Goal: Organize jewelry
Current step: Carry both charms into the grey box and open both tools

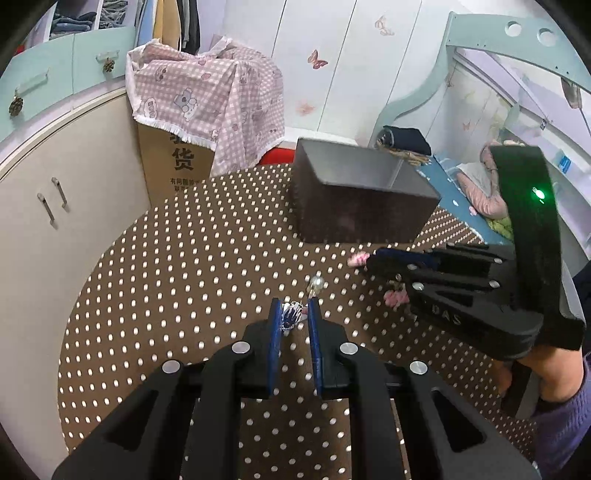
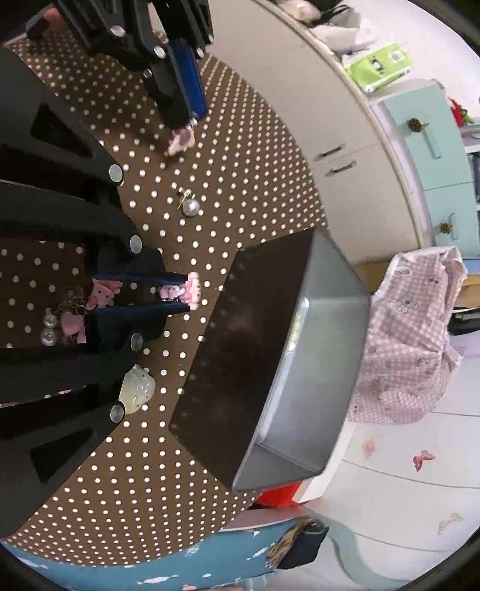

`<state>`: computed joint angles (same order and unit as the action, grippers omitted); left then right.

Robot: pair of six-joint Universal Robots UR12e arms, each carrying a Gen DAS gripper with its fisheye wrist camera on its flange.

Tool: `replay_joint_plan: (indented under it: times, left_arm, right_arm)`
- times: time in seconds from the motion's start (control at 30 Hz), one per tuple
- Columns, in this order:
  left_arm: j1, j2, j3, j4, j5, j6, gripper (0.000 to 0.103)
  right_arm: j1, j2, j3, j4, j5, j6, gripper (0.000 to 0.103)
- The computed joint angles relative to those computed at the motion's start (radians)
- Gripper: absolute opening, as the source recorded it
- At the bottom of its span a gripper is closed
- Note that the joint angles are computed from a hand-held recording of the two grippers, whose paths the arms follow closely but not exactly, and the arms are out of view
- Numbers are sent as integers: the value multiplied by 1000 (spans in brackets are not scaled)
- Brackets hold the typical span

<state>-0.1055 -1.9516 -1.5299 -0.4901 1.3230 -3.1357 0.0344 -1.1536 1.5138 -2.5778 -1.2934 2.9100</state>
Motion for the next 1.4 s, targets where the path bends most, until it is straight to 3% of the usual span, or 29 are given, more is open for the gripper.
replay_joint_plan:
  times: [0.43, 0.63, 0.83, 1.1, 1.4]
  left_arm:
    - [-16, -55, 177, -2, -106, 36, 13]
    - [-30, -136, 330, -149, -156, 59, 13]
    - [-46, -213, 450, -301, -119, 68, 13]
    - [-52, -230, 455, -360, -88, 77, 13]
    - [-56, -222, 443, -357, -70, 85, 13]
  right_arm:
    - [-77, -65, 1, -79, 152, 65, 10]
    - [-92, -41, -49, -66, 160, 97, 10]
    - [-93, 1, -104, -14, 151, 104, 10]
    - [-86, 37, -133, 47, 143, 99, 10]
    - [-81, 50, -138, 71, 136, 104, 10]
